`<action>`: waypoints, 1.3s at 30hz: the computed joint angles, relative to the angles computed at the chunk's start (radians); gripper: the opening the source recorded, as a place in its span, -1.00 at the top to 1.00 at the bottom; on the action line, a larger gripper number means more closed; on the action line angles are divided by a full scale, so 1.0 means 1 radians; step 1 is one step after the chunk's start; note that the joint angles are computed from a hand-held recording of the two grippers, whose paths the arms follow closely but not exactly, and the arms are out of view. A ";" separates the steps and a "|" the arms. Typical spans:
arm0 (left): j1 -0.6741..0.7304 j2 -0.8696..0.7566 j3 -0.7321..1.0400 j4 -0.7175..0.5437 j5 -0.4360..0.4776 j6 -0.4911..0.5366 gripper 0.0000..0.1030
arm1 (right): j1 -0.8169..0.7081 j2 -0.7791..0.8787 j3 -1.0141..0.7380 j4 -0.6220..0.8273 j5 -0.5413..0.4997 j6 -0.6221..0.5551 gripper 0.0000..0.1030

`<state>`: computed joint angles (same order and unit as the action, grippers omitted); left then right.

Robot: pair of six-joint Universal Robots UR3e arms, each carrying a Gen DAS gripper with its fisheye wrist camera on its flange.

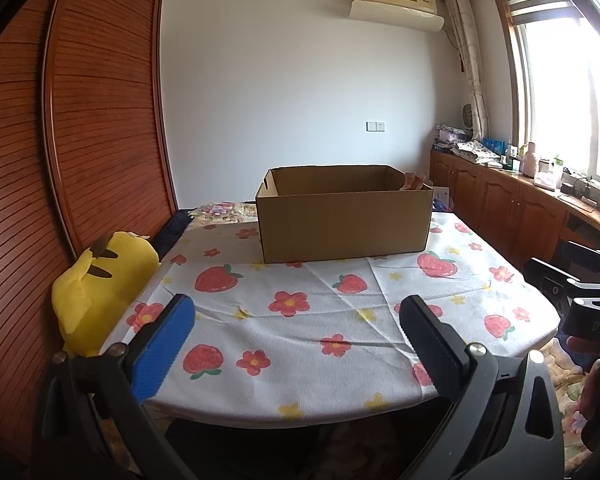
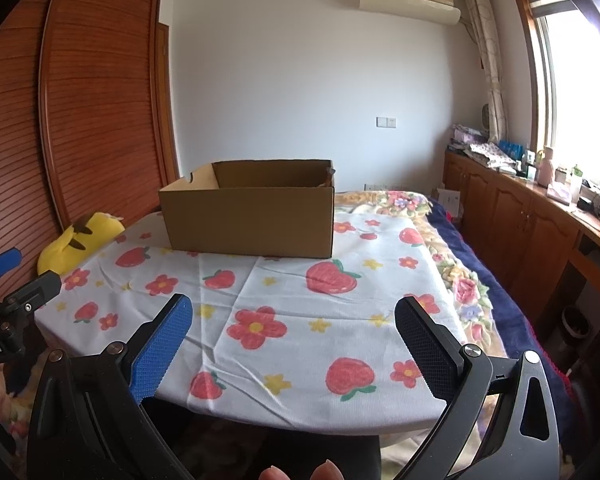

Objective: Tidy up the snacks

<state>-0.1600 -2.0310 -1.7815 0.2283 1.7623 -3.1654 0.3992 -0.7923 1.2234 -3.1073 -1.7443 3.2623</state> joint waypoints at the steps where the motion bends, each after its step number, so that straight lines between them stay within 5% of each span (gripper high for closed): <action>1: 0.000 0.001 0.001 -0.001 0.000 0.000 -1.00 | 0.000 0.002 -0.003 0.001 0.000 0.000 -0.99; 39: -0.010 0.007 -0.007 0.013 0.019 -0.007 -1.00 | -0.001 -0.009 0.009 -0.001 0.003 -0.001 -0.99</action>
